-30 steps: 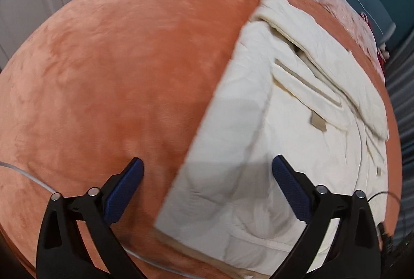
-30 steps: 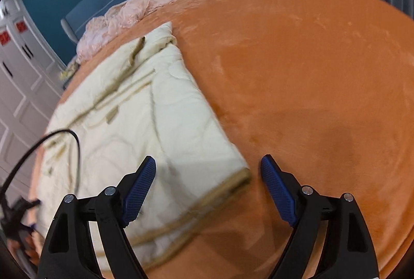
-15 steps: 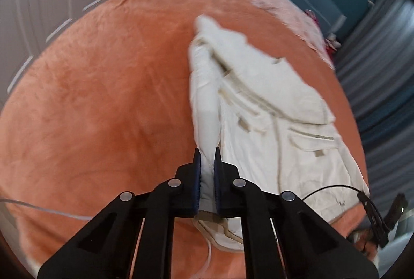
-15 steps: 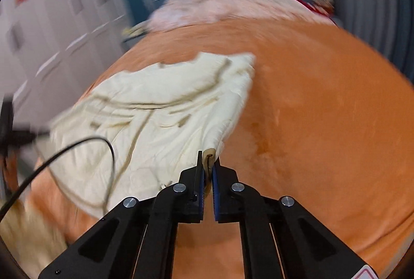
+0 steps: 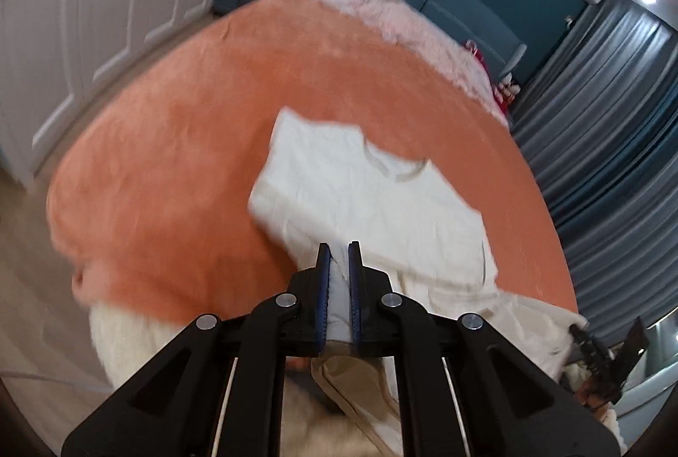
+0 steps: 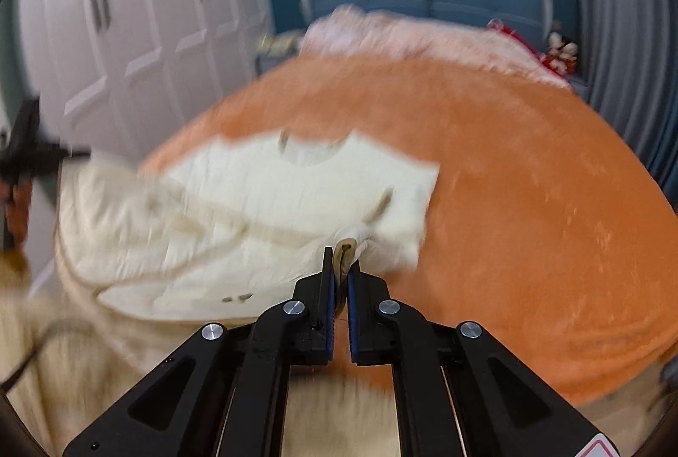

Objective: Fold large clothes

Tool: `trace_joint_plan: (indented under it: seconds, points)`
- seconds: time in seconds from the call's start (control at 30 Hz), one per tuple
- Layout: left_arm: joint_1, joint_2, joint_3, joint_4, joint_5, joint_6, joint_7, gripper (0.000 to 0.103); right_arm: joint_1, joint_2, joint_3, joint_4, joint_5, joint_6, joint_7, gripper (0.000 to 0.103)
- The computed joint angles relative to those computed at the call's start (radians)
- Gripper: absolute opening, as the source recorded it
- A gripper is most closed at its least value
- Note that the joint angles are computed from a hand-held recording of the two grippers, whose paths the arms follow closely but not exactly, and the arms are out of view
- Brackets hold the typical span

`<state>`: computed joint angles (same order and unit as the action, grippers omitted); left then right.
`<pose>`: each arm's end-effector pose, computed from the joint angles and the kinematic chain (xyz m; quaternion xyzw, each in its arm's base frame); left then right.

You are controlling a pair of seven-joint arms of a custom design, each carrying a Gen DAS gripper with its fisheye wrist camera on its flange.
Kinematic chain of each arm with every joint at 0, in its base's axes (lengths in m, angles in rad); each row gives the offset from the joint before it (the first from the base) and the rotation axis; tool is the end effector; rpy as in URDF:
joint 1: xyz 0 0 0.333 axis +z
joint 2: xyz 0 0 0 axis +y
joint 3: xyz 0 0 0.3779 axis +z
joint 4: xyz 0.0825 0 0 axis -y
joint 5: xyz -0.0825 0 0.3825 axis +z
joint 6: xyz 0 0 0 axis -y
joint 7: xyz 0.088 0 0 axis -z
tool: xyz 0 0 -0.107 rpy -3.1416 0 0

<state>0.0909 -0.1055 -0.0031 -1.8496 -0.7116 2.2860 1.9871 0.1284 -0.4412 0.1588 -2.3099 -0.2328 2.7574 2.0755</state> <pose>0.5639 0.0344 0.6920 -0.6474 0.6474 -0.3983 0.0562 0.4179 0.1505 0.6727 -0.6278 0.6438 -0.2698 0.3444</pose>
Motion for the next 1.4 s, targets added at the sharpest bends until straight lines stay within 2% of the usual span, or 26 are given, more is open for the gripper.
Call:
trace_joint_plan:
  seconds: [0.03,0.07,0.1,0.13,0.2,0.3,0.33,0.37,0.47,0.57,0.6,0.63,0.67,0.7,0.77,0.8,0.83,0.87,0.97,1.07,1.13,1.3,1.4]
  points:
    - [-0.005,0.023,-0.009,0.025,0.005,0.040,0.001,0.007,-0.050,0.036,0.019,0.025,-0.036,0.053,0.038,0.004]
    - [-0.010,0.055,-0.023,0.059,0.028,0.110,-0.008,0.000,-0.108,0.081,0.046,0.060,-0.086,0.106,0.085,0.004]
    - [-0.014,0.085,-0.034,0.091,0.041,0.174,-0.010,0.000,-0.145,0.100,0.069,0.078,-0.128,0.123,0.126,0.004]
    - [-0.013,0.110,-0.040,0.120,0.055,0.206,-0.015,0.000,-0.201,0.144,0.100,0.123,-0.194,0.145,0.182,0.004]
    - [-0.007,0.211,-0.055,0.255,0.070,0.205,-0.042,0.000,-0.255,0.225,0.124,0.199,-0.295,0.182,0.273,0.005]
    - [-0.009,0.335,-0.079,0.407,0.193,0.196,-0.158,0.000,-0.283,0.381,0.143,0.351,-0.437,0.181,0.407,0.005]
    - [-0.023,0.364,-0.074,0.438,0.262,0.204,-0.220,0.000,-0.278,0.450,0.144,0.423,-0.492,0.146,0.469,0.004]
    - [-0.017,0.381,-0.087,0.463,0.272,0.195,-0.233,0.000,-0.263,0.484,0.134,0.461,-0.508,0.124,0.504,0.005]
    - [0.020,0.382,-0.139,0.490,0.239,0.182,-0.216,0.000,-0.219,0.589,0.092,0.568,-0.481,0.081,0.572,0.004]
    - [0.031,0.358,-0.155,0.478,0.241,0.197,-0.181,0.005,-0.176,0.659,0.045,0.653,-0.462,0.007,0.598,0.005]
    - [0.028,0.357,-0.153,0.480,0.258,0.191,-0.177,0.015,-0.171,0.680,0.037,0.677,-0.434,-0.009,0.584,0.005]
    - [0.022,0.359,-0.149,0.484,0.277,0.191,-0.190,0.031,-0.152,0.690,0.010,0.690,-0.386,-0.015,0.566,0.005]
    - [0.019,0.358,-0.145,0.473,0.294,0.199,-0.194,0.038,-0.162,0.687,0.018,0.687,-0.385,-0.009,0.585,0.011]
    - [0.014,0.357,-0.141,0.456,0.314,0.212,-0.200,0.044,-0.145,0.666,-0.009,0.665,-0.453,0.019,0.675,0.017]
    - [0.008,0.366,-0.135,0.439,0.349,0.207,-0.218,0.047,-0.027,0.592,-0.140,0.605,-0.704,0.037,0.924,0.052]
    - [0.010,0.386,-0.134,0.447,0.357,0.178,-0.231,0.047,0.009,0.556,-0.176,0.579,-0.835,0.041,1.032,0.061]
    - [0.014,0.403,-0.138,0.453,0.354,0.151,-0.239,0.047,0.044,0.516,-0.204,0.547,-0.943,0.041,1.103,0.066]
    - [0.018,0.420,-0.142,0.458,0.350,0.129,-0.244,0.047,0.045,0.495,-0.198,0.526,-0.981,0.039,1.114,0.066]
    - [0.011,0.484,-0.142,0.482,0.380,0.073,-0.282,0.047,0.041,0.449,-0.178,0.446,-0.921,0.041,0.990,0.066]
    - [0.010,0.560,-0.149,0.523,0.396,0.026,-0.311,0.051,0.031,0.452,-0.165,0.386,-0.795,0.040,0.851,0.066]
    - [0.007,0.610,-0.146,0.560,0.414,0.005,-0.344,0.057,0.024,0.461,-0.167,0.354,-0.722,0.058,0.829,0.066]
    - [-0.004,0.690,-0.143,0.644,0.474,-0.012,-0.401,0.060,0.013,0.538,-0.187,0.363,-0.526,0.122,0.771,0.066]
    - [0.004,0.746,-0.157,0.733,0.468,-0.060,-0.431,0.060,0.020,0.598,-0.196,0.400,-0.388,0.144,0.698,0.066]
